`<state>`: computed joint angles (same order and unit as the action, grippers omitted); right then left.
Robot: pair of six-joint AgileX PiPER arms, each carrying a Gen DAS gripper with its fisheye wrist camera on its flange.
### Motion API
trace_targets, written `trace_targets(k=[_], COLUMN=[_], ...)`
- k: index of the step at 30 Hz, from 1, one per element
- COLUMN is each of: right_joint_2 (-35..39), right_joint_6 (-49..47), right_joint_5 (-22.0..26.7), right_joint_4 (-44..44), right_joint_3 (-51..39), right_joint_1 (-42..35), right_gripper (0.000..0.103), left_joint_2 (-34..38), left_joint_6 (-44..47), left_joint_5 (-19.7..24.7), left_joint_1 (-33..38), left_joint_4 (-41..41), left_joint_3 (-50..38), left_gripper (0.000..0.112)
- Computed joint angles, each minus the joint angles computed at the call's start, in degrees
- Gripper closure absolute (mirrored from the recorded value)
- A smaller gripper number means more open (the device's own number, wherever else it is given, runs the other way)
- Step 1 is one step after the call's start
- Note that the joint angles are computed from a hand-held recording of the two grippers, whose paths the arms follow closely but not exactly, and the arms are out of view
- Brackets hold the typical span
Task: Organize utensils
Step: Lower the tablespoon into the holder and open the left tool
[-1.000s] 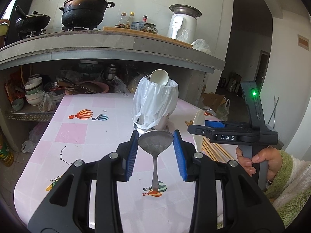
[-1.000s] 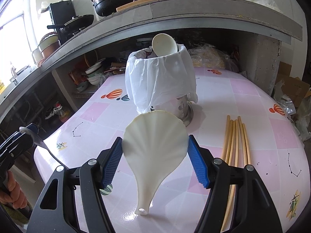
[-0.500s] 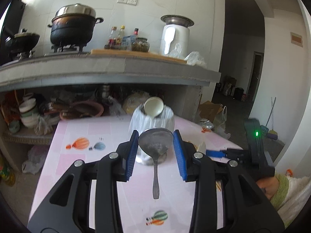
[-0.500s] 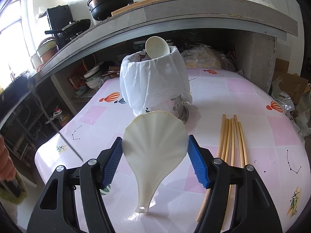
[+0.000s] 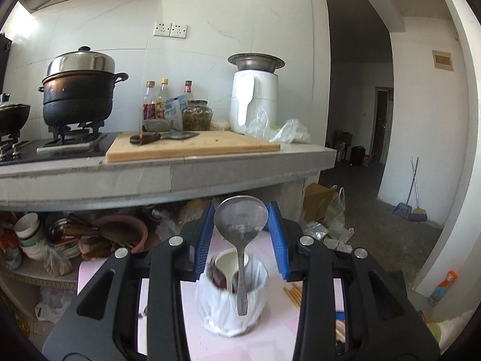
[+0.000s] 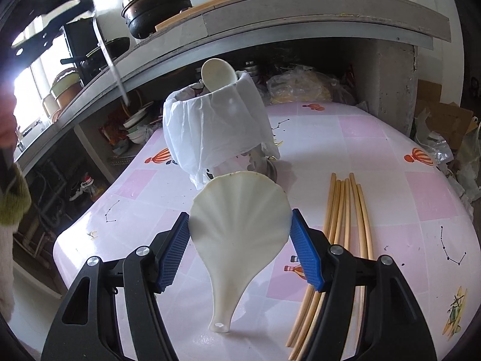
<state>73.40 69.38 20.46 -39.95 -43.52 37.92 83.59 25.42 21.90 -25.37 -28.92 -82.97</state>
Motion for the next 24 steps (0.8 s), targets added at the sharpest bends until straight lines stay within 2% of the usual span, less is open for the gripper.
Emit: trace_targets(k=[5,11,19,24], right_joint_2=[-0.2,-0.5,-0.4,-0.4], right_joint_6=[-1.3,-3.7,-5.9,-6.0], right_joint_5=[-1.2,-2.1,-2.6,-2.3], right_joint_4=[1.0,3.2,5.1,5.3], right_joint_3=[0.6,1.3,1.2,1.0], right_joint_1=[-1.5,-3.2,-3.9,-3.8], right_gripper=[0.038,0.038,0.038,0.038], left_joint_2=[10.2,18.5,23.6,25.3], left_joint_6=[-3.5,-8.1,-11.4,-11.8], left_joint_5=[5.0,6.4,5.9,5.7], left_joint_1=[0.4,-0.8,-1.7,-1.1], left_joint_4=[2.6,8.4,14.3,13.7], left_joint_3=[-13.5,-20.8,-21.5,-20.4], left_gripper=[0.078,0.078,0.078,0.078])
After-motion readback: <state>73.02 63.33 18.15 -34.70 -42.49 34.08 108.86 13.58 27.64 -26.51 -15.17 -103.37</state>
